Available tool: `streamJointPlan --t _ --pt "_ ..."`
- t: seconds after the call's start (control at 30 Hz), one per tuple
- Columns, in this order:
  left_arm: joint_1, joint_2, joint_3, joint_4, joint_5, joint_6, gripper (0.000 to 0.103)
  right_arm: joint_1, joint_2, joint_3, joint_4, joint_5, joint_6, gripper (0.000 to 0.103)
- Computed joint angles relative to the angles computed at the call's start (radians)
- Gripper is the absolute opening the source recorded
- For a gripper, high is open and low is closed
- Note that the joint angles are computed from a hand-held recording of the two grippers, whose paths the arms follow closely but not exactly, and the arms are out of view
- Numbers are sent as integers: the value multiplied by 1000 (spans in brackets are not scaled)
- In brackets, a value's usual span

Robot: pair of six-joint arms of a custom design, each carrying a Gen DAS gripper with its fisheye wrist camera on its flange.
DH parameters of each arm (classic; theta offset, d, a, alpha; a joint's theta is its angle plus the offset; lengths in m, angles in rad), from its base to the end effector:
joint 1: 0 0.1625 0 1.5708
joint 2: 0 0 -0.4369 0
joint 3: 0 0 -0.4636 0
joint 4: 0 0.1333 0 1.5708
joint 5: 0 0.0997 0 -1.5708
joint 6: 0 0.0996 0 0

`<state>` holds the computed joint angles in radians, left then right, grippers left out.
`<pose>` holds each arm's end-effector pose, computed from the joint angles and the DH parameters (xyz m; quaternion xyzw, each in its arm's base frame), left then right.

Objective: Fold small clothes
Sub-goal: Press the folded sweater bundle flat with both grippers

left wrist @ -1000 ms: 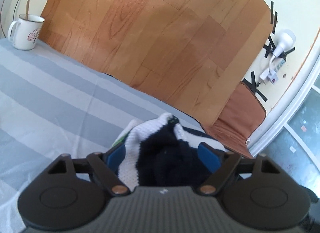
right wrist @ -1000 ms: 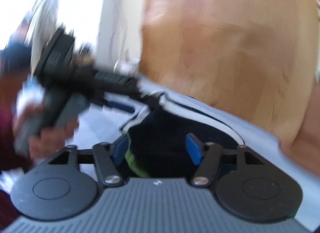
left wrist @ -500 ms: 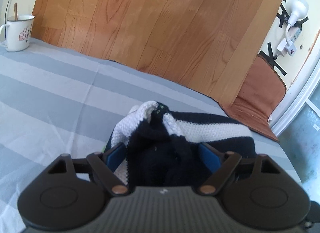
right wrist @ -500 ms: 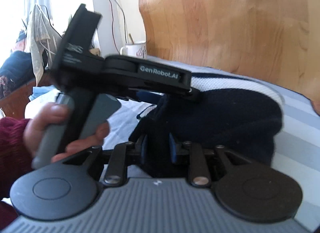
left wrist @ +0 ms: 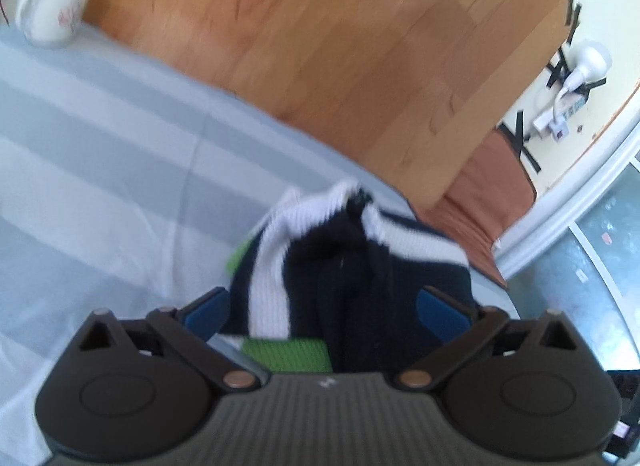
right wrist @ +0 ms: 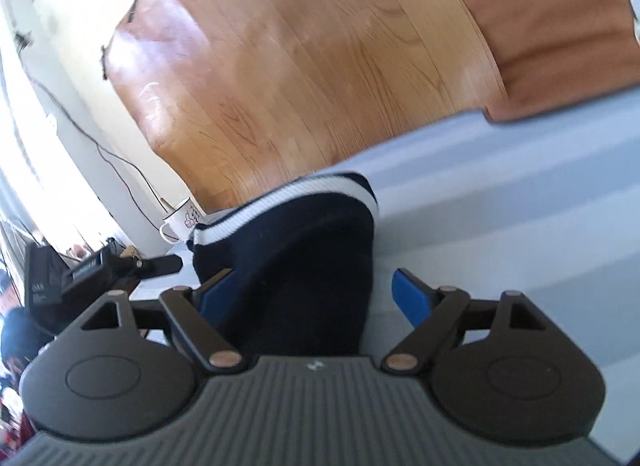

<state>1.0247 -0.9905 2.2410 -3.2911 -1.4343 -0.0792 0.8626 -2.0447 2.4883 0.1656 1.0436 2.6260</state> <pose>-0.1441 -0.5198 0.0450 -0.2090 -0.9476 0.2413 0.0083 -0.0122 -0.2962 0.2213 0.0376 -0.8636 0.4982 0.0674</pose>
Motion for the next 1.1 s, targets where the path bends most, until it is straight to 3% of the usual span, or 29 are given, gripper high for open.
streamJointPlan --t 0.17,0.27,0.4,0.47,0.53,0.6,0.73,0.97,1.1 --pt "-4 33 -27 -24 81 -15 103 62 90 -30 -38 80 24 88" --pt "-17 39 -28 -72 114 -2 103 64 124 -44 -37 84 25 88" --pt "-32 59 -61 15 108 51 103 83 161 -64 -57 100 42 88" --pt "-24 72 -90 118 75 37 103 87 173 -70 -60 97 45 88" --pt "-30 74 -74 105 64 51 103 90 185 -75 -62 98 41 88" --pt "-33 73 -69 139 11 75 103 92 199 -79 -63 102 38 88" --pt "-58 85 -52 114 19 85 102 75 225 -94 -56 74 46 91" --pt "15 97 -94 117 -123 1 102 83 291 -133 -62 20 51 92" --pt "9 115 -85 61 -114 38 102 114 326 -146 -78 37 34 92"
